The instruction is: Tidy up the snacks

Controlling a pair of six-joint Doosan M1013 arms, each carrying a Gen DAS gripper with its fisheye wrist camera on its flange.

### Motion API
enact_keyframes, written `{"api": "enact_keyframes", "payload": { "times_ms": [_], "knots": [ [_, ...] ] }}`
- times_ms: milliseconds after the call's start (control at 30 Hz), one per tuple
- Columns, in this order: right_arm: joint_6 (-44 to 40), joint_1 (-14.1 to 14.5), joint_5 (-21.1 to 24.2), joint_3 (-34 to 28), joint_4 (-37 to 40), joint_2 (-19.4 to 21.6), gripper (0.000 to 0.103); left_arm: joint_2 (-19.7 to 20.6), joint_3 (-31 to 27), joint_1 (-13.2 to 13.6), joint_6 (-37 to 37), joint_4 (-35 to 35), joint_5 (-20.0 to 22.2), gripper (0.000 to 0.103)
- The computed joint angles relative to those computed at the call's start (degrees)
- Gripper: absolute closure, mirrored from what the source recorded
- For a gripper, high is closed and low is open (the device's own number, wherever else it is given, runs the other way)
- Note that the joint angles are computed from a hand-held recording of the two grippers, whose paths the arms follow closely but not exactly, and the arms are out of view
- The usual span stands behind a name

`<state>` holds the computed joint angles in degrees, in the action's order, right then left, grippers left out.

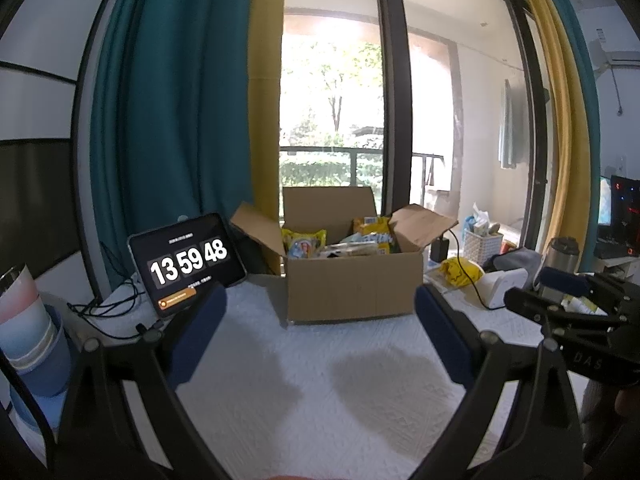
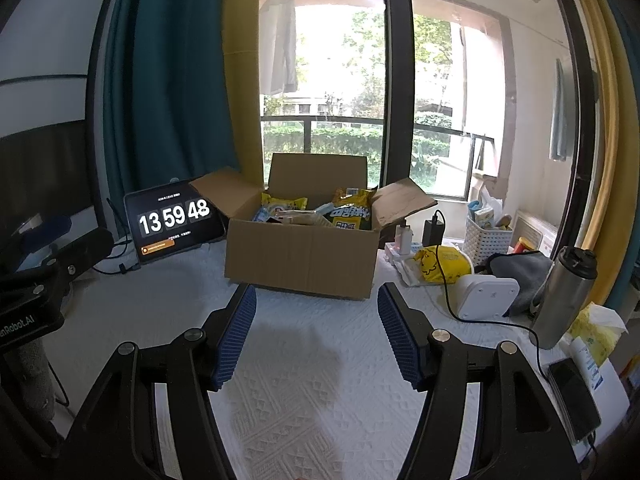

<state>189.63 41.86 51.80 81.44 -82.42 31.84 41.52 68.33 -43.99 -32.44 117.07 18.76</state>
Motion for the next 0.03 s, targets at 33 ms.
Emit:
{"api": "enact_keyframes", "payload": {
  "times_ms": [33],
  "knots": [
    [0.0, 0.0, 0.0, 0.0, 0.0, 0.0, 0.036, 0.19, -0.23, 0.14, -0.58, 0.56, -0.41, 0.007]
  ]
}}
